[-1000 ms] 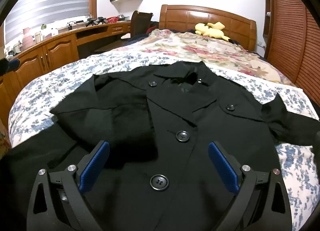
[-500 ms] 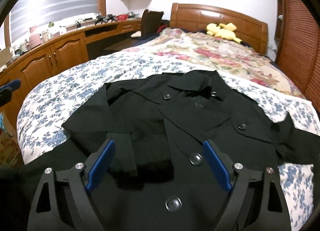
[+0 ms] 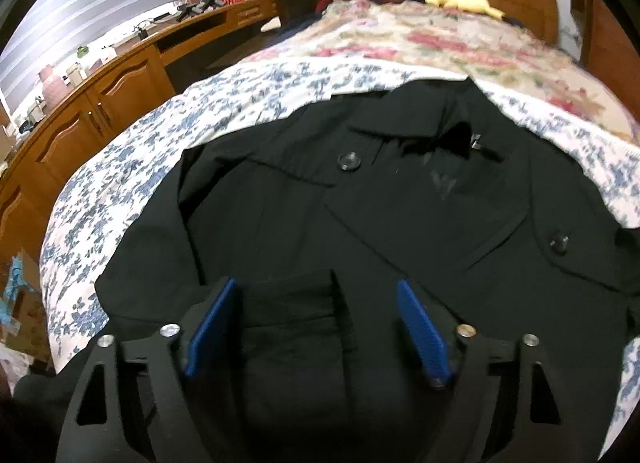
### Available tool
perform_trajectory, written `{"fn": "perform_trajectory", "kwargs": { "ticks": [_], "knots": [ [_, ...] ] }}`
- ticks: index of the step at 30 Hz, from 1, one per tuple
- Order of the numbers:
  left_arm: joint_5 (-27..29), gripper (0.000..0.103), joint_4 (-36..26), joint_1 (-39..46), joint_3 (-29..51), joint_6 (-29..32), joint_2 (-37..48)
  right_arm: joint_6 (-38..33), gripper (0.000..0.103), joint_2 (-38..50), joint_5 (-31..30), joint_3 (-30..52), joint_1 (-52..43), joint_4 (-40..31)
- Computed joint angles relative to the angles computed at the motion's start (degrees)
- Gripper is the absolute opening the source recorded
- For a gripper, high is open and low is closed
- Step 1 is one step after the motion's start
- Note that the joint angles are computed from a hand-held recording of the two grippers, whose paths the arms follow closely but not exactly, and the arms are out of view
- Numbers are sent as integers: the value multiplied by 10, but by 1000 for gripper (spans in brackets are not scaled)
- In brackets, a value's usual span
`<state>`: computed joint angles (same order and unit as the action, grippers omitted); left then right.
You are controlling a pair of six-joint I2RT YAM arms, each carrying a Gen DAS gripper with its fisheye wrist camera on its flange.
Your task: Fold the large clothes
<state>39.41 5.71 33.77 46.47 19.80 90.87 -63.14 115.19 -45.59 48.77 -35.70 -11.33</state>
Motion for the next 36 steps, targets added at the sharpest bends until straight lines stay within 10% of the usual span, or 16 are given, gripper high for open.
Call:
{"fn": "perform_trajectory", "kwargs": {
  "ticks": [9,23,32,36],
  "knots": [
    [-7,81,-2,-6,-5,0,2,-172,10,14,-9,45,-44,-161],
    [-17,81,0,-37,-21,-3,-15,-449,8,-47,-220,140,-296,-399],
    [-27,81,2,-59,-28,-3,-20,-536,8,-3,-268,163,-392,-391],
    [-31,81,2,-66,-33,1,-25,-498,8,1,-244,102,-404,-258]
  ]
}}
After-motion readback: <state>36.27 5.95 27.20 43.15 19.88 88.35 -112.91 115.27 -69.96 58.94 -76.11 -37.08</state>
